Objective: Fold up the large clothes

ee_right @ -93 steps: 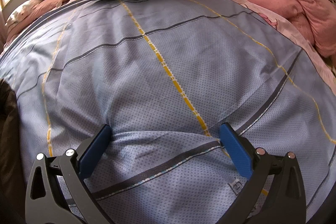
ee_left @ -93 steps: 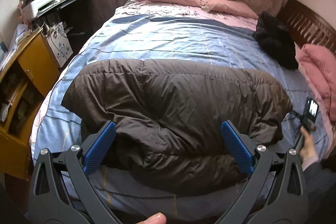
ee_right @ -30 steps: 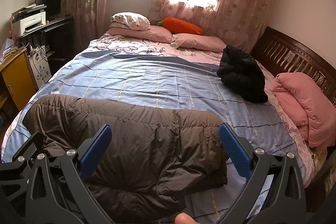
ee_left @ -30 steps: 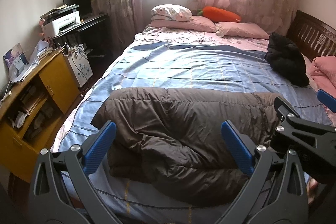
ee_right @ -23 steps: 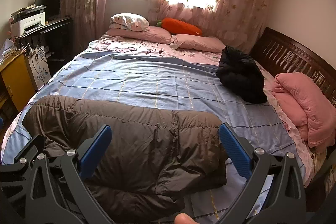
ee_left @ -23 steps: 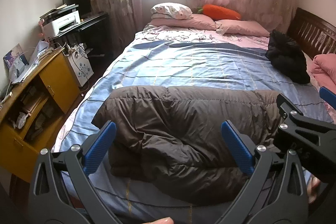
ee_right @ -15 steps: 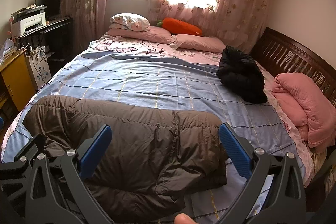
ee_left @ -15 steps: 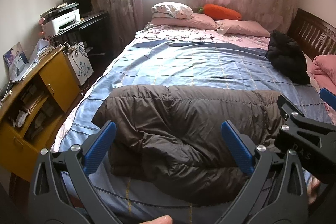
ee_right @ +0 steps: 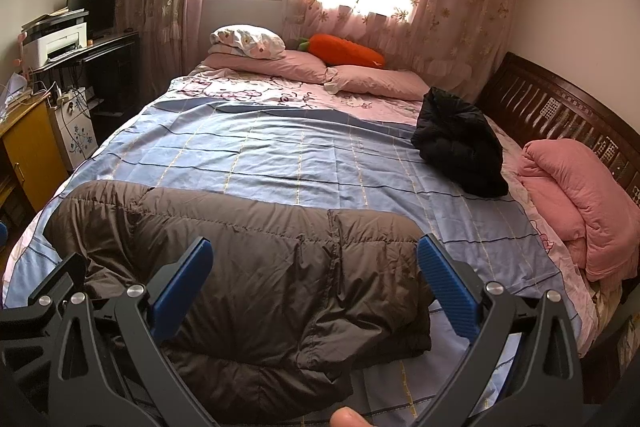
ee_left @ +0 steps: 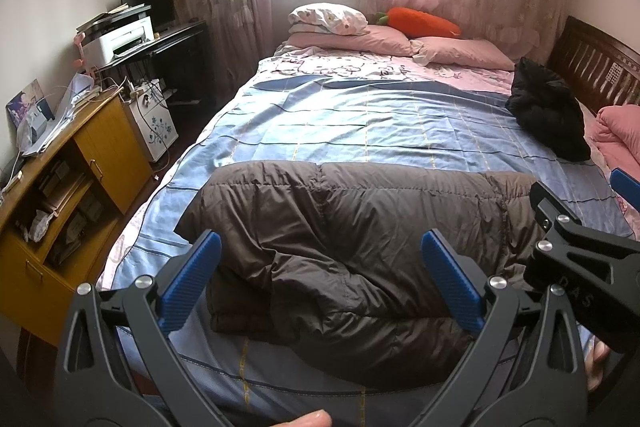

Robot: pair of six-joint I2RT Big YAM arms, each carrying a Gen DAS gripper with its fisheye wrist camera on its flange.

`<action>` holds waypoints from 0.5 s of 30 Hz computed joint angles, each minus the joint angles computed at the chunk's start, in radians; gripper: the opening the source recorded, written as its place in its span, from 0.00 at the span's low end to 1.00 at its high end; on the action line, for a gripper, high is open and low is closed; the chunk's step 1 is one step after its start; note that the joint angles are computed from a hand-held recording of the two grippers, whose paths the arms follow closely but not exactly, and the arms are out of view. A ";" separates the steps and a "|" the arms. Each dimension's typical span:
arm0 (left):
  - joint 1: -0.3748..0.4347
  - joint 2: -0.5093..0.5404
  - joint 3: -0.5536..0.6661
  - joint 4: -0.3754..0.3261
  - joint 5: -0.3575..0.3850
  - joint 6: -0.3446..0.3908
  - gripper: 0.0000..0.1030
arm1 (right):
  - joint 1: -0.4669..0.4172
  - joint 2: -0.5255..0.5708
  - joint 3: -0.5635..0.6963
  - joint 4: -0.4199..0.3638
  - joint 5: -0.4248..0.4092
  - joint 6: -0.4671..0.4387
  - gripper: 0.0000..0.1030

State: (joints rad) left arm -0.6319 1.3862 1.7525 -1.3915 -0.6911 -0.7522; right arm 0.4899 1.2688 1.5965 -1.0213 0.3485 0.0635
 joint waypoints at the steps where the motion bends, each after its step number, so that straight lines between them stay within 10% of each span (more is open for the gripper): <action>1: 0.000 0.000 0.000 0.000 0.000 0.000 0.98 | 0.000 0.001 0.000 -0.001 0.000 0.002 0.99; 15: 0.001 -0.002 -0.002 0.000 0.003 -0.001 0.98 | 0.003 0.000 0.001 -0.002 0.005 0.002 0.99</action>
State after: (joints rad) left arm -0.6306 1.3839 1.7502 -1.3914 -0.6883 -0.7532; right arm 0.4932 1.2691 1.5971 -1.0235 0.3540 0.0658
